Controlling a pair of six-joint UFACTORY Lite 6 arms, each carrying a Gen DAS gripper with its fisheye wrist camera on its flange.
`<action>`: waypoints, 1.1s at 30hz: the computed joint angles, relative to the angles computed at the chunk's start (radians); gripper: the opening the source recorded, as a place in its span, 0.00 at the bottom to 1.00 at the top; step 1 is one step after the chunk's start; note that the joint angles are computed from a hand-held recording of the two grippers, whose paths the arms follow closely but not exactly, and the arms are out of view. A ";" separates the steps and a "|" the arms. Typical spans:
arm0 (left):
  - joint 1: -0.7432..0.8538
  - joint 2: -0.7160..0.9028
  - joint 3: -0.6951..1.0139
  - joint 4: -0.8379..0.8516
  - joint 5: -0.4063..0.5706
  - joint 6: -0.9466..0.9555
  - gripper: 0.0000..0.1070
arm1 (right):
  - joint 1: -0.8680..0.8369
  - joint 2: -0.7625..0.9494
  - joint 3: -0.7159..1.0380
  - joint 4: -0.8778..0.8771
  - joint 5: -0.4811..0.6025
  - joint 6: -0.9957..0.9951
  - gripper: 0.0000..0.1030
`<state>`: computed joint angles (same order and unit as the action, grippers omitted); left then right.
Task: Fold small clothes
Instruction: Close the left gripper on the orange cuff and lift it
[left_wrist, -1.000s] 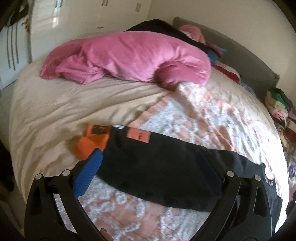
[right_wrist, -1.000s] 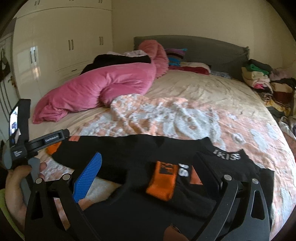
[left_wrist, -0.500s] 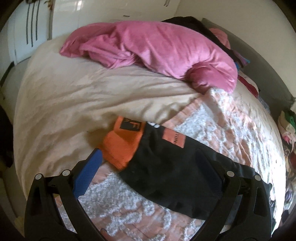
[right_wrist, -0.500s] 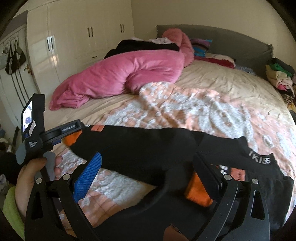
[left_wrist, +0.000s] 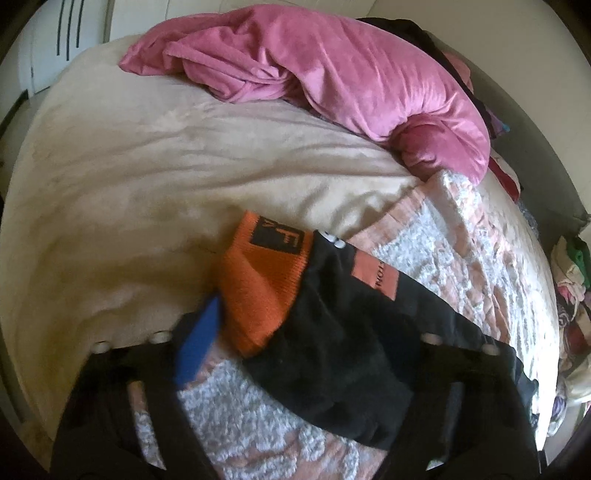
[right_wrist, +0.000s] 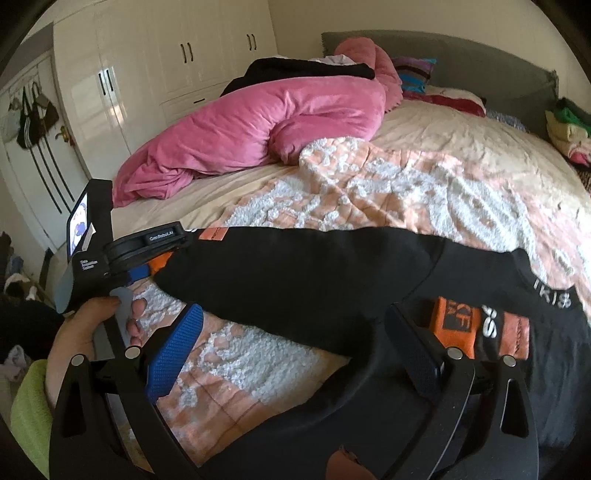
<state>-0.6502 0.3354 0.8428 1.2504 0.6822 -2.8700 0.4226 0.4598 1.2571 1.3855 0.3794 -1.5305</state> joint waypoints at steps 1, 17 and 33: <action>0.002 0.002 -0.004 0.010 0.002 -0.013 0.46 | -0.005 0.000 -0.005 0.005 0.006 -0.001 0.95; -0.159 -0.133 -0.043 0.240 0.226 -0.123 0.05 | -0.132 -0.130 -0.163 0.135 0.063 -0.112 0.95; -0.326 -0.107 0.159 0.312 0.352 0.009 0.05 | -0.362 -0.340 -0.350 0.191 0.145 -0.197 0.95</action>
